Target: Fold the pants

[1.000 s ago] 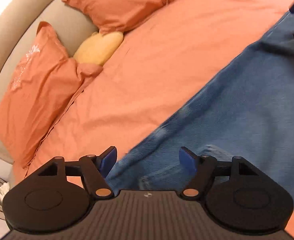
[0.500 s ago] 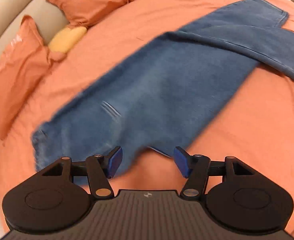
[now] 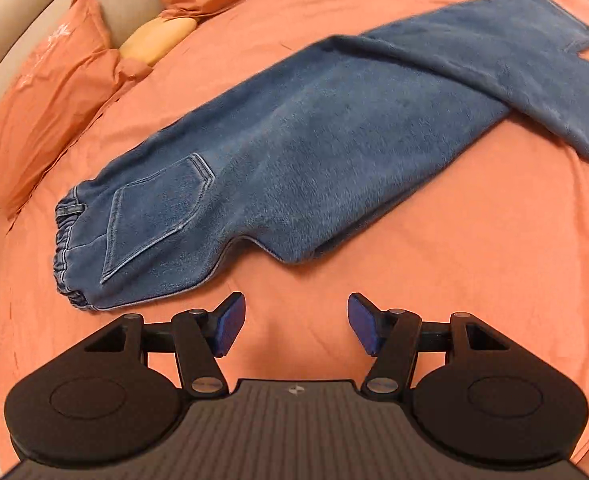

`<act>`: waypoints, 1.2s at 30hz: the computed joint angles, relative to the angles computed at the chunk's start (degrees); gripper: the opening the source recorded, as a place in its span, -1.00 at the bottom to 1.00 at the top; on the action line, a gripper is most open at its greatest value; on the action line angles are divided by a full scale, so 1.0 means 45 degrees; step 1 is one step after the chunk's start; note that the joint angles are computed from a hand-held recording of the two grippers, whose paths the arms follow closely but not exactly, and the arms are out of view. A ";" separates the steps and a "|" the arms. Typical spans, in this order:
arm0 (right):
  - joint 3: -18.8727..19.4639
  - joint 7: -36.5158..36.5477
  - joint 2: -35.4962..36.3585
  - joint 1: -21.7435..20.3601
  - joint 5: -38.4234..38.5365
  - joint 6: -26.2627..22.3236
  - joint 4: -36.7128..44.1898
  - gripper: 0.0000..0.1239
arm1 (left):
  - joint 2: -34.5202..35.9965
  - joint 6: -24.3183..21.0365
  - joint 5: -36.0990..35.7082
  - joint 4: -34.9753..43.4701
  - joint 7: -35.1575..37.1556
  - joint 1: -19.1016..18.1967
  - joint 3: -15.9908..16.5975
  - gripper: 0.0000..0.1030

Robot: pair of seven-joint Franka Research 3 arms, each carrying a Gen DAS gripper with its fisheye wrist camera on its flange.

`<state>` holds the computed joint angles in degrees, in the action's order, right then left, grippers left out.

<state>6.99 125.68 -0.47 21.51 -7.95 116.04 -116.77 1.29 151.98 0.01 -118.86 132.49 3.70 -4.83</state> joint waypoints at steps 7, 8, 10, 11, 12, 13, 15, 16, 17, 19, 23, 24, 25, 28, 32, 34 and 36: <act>0.0186 -0.0614 -0.1588 -0.0148 -0.0911 0.0126 -0.0473 -0.72 | 0.0043 0.0676 0.0161 -0.0187 -0.0323 -0.0048 -0.0032 0.36; 0.0226 -0.0686 -0.1892 -0.0261 -0.1324 -0.0020 -0.0427 -0.73 | 0.0119 0.0723 0.0346 -0.0163 -0.0488 -0.0063 -0.0036 0.36; 0.0382 -0.0807 -0.2204 -0.0525 -0.2305 -0.0502 0.0027 -0.74 | 0.0316 0.0779 0.0707 -0.0054 -0.0828 -0.0093 -0.0062 0.36; 0.0454 -0.0789 -0.2381 -0.0660 -0.2839 -0.0721 0.0123 -0.74 | 0.0414 0.0806 0.0852 0.0010 -0.1003 -0.0115 -0.0089 0.36; 0.0495 -0.0847 -0.2341 -0.0838 -0.3395 -0.1050 0.0504 -0.74 | 0.0522 0.0858 0.0906 0.0093 -0.1088 -0.0109 -0.0108 0.36; 0.0465 -0.0999 -0.2405 -0.1026 -0.3945 -0.1316 0.0756 -0.74 | 0.0639 0.0876 0.0920 0.0201 -0.1150 -0.0109 -0.0142 0.36; 0.0366 -0.1257 -0.2285 -0.1445 -0.5041 -0.1648 0.1270 -0.75 | 0.0870 0.0803 0.0718 0.0469 -0.1075 -0.0086 -0.0251 0.36; 0.0321 -0.1350 -0.2037 -0.1636 -0.5657 -0.1746 0.1583 -0.75 | 0.1004 0.0651 0.0635 0.0665 -0.1025 -0.0079 -0.0307 0.36; 0.0228 -0.1431 -0.1839 -0.1802 -0.6272 -0.1673 0.1732 -0.75 | 0.1131 0.0405 0.0497 0.0895 -0.0917 -0.0067 -0.0377 0.36; 0.0014 -0.1591 -0.1272 -0.2067 -0.7458 -0.1569 0.2188 -0.76 | 0.1335 -0.0216 -0.0315 0.1394 -0.0245 0.0038 -0.0607 0.36; -0.0726 -0.1906 0.0131 -0.2386 -0.8145 -0.1167 0.3191 -0.77 | 0.1830 -0.0691 -0.0953 0.2348 0.0028 -0.0012 -0.0795 0.36; -0.0924 -0.1969 0.0561 -0.2426 -0.8277 -0.1021 0.3434 -0.77 | 0.2022 -0.0719 -0.0906 0.2614 -0.0091 -0.0051 -0.0804 0.36; -0.1128 -0.1987 0.0954 -0.2454 -0.8416 -0.0804 0.3587 -0.77 | 0.2253 -0.0811 -0.0815 0.2925 -0.0258 -0.0091 -0.0808 0.36; -0.1708 -0.2064 0.2051 -0.2502 -0.8435 -0.0271 0.4153 -0.78 | 0.3079 -0.1164 -0.0473 0.4028 -0.0841 -0.0170 -0.0817 0.36; -0.2410 -0.2438 0.3357 -0.2661 -0.7960 0.0569 0.4771 -0.78 | 0.4398 -0.1367 0.0325 0.5782 -0.1904 -0.0319 -0.0747 0.36; -0.2658 -0.2628 0.3885 -0.2642 -0.7647 0.0837 0.4959 -0.79 | 0.5142 -0.1404 0.0761 0.6749 -0.2588 -0.0433 -0.0655 0.36; -0.2888 -0.2887 0.4467 -0.2645 -0.7359 0.1093 0.5183 -0.79 | 0.6047 -0.1380 0.1213 0.7935 -0.3368 -0.0593 -0.0530 0.36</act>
<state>-6.01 112.69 19.64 9.61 -41.07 120.96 -93.45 28.50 145.77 5.47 -83.15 117.33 1.03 -7.22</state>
